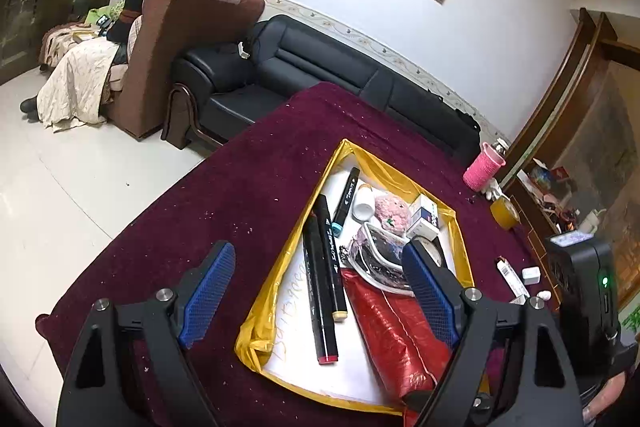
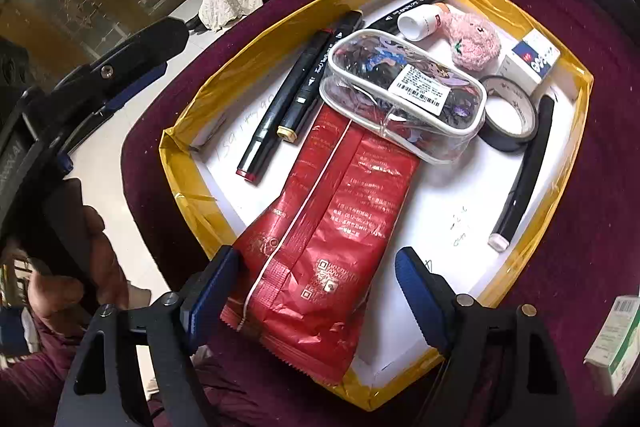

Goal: Organize objects
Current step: 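Lower the red packet into the yellow box and open the right tool, then move both tools back over the table toward the medicine box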

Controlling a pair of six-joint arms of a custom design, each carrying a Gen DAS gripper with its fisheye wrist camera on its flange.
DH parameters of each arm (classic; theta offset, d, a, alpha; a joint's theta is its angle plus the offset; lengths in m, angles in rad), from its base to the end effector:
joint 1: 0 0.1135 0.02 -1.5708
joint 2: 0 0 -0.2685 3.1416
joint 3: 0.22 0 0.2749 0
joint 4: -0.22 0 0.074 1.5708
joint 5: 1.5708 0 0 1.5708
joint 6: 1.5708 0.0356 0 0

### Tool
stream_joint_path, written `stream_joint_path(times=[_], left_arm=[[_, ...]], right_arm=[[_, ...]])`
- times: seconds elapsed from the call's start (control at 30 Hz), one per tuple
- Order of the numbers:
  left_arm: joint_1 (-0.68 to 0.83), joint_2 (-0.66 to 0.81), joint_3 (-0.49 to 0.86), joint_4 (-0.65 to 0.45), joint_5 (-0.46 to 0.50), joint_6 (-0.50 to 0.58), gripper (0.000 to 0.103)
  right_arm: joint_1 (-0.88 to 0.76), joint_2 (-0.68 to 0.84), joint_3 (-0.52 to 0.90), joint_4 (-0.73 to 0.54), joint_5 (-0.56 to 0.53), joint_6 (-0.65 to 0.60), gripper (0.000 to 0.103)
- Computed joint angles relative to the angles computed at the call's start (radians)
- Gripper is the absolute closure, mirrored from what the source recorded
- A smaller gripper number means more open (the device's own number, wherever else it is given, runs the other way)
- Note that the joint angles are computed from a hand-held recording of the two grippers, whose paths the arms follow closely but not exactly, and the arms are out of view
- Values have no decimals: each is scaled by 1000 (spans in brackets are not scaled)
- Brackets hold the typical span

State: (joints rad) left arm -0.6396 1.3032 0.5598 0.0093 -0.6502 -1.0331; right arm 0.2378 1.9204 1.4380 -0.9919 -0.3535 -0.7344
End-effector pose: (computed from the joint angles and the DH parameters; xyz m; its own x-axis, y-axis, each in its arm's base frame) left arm 0.2239 -0.1397 0.1665 -0.3736 -0.5741 -0.7286 -0.4030 0.8079 -0.4300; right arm 0.3740 0.1033 0.1876 -0.5482 -0.7798 -0.3024 -0.8363 0.5138 0.1912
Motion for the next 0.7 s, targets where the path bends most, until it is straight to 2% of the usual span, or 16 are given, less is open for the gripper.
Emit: stream_joint_path(times=[0.07,0.1,0.17,0.2,0.23,0.33,0.43,0.5,0.6,0.7], left_arm=[[-7,10,8,-5,-3,-6,18],[-6,11,9,-2,0,-5,18],[-12,15,13,-3,-2,-9,18],[-16,17,16,-2,-3,-8,18],[-19,20,21,-3,-3,-5,18],[-28,41,52,-20,-3,15,18],[-41,70,100,-62,-13,31,18],[-52,102,158,-127,-34,35,17],[-71,156,246,-215,-65,38,14],[-92,230,360,-316,-100,55,12]], right_arm=[[7,-26,-30,53,50,-28,17],[25,-51,-66,121,108,-31,17],[67,-140,-214,358,280,-57,17],[74,-155,-249,417,321,-70,17],[69,-153,-243,408,313,-67,17],[14,-93,-110,217,182,-57,16],[-60,-70,-39,120,69,-60,16],[-86,-87,-43,102,10,-25,16],[-211,-47,26,55,-131,3,15],[-315,-48,23,80,-221,38,13]])
